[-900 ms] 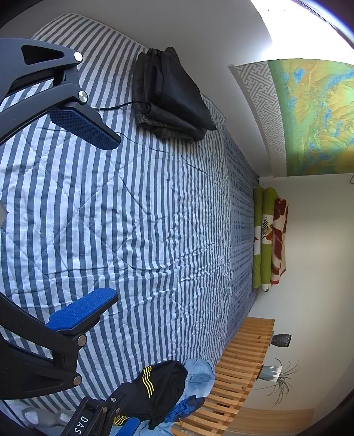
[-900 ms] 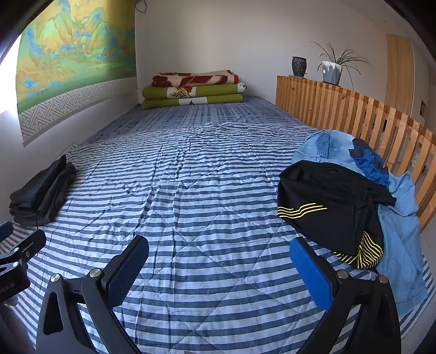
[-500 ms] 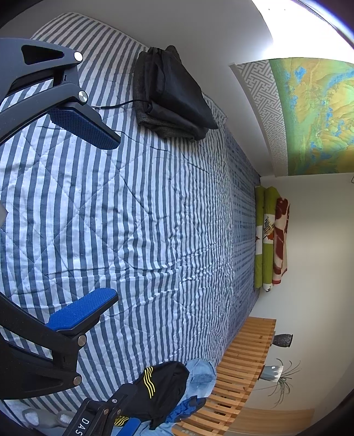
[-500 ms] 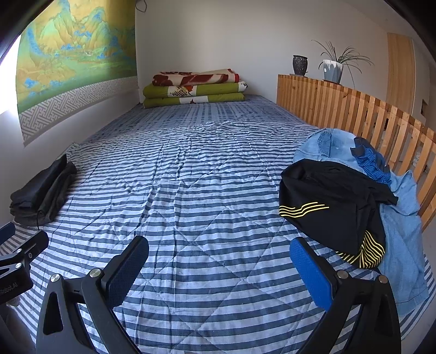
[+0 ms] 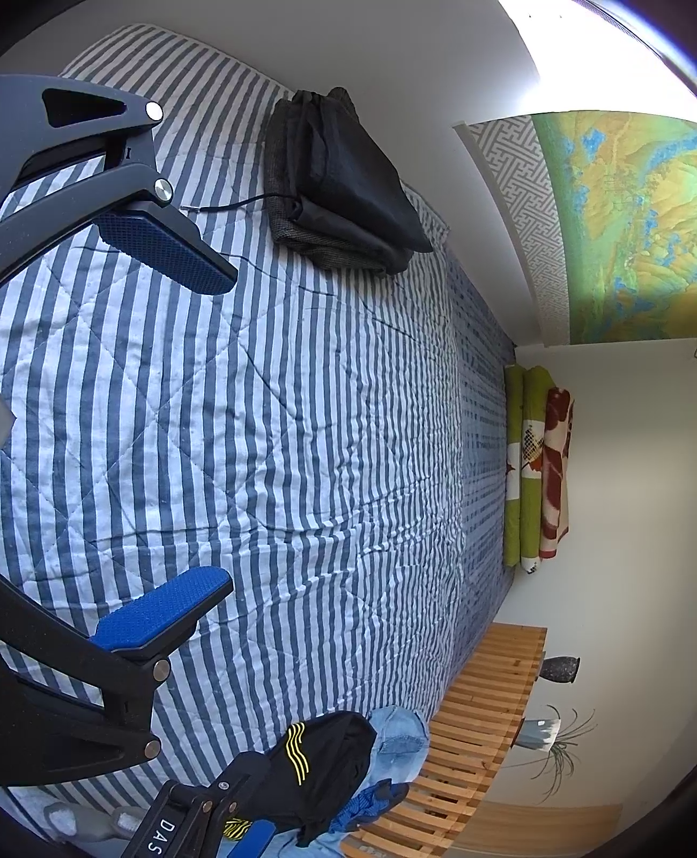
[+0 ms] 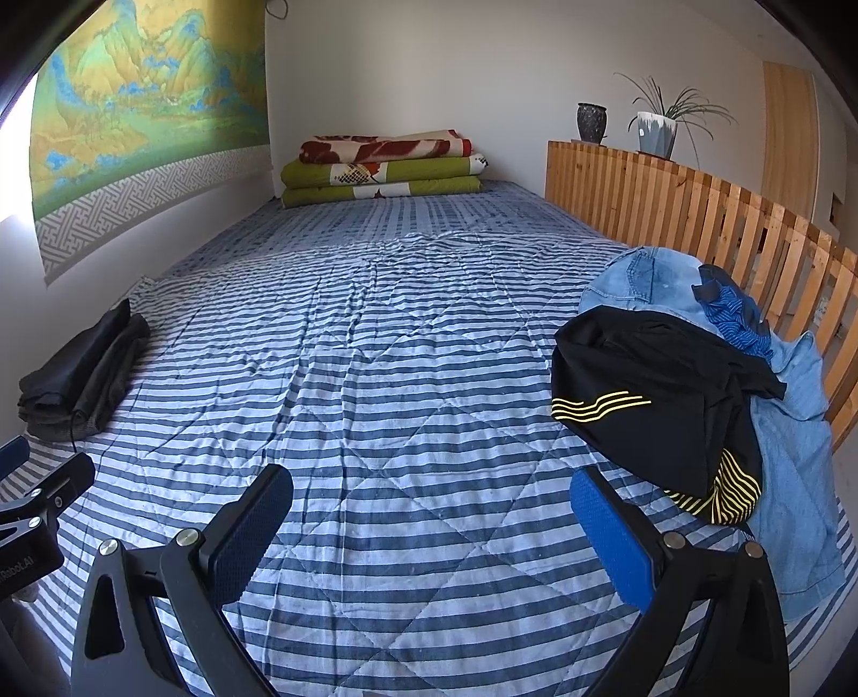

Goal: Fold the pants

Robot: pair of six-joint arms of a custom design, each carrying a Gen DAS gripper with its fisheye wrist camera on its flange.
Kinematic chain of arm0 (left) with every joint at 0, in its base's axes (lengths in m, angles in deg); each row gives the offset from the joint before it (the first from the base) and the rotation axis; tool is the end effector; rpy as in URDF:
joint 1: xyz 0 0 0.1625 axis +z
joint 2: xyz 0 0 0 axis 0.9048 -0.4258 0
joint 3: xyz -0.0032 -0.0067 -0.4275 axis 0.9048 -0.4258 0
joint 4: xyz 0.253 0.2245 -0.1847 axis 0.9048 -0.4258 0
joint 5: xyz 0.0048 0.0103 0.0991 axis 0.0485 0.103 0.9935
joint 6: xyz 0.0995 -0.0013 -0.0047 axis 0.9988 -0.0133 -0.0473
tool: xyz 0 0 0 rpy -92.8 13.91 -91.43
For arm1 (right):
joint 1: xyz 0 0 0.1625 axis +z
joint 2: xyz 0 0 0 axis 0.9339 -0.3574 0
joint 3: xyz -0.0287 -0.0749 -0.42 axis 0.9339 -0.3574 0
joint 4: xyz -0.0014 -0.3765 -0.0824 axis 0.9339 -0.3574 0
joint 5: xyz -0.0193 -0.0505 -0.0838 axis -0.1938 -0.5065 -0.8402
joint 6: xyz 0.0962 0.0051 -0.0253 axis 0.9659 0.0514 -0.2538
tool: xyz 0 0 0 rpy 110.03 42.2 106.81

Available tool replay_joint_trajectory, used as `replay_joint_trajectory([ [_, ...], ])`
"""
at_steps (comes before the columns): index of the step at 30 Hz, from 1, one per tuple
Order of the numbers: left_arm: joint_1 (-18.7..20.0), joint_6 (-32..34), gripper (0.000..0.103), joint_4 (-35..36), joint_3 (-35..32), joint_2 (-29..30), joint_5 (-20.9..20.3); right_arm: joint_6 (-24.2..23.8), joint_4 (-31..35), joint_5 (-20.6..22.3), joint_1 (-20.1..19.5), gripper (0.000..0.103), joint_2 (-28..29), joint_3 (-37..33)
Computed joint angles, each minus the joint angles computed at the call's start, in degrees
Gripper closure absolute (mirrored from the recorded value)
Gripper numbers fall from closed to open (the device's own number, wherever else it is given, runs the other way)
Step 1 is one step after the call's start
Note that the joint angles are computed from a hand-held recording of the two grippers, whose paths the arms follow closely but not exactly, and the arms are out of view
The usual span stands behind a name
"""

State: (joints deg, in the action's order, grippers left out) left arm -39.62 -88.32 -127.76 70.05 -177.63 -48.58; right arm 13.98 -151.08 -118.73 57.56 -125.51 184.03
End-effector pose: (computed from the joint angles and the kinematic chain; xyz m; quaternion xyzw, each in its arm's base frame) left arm -0.2206 -0.3515 0.2666 0.1065 0.8173 -0.4041 0.3966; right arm 0.3515 -0.3891 0.1415 0.1288 -0.8412 0.3951 0.3460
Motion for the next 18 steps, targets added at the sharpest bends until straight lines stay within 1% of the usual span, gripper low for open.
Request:
replay_joint_trajectory([
  [3, 0.2, 0.4, 0.000, -0.4, 0.0, 0.1, 0.0, 0.6, 0.5, 0.2, -0.1, 0.001, -0.1, 0.1],
  [18, 0.7, 1.3, 0.000, -1.8, -0.1, 0.8, -0.1, 0.8, 0.6, 0.1, -0.4, 0.001, 0.0, 0.1],
])
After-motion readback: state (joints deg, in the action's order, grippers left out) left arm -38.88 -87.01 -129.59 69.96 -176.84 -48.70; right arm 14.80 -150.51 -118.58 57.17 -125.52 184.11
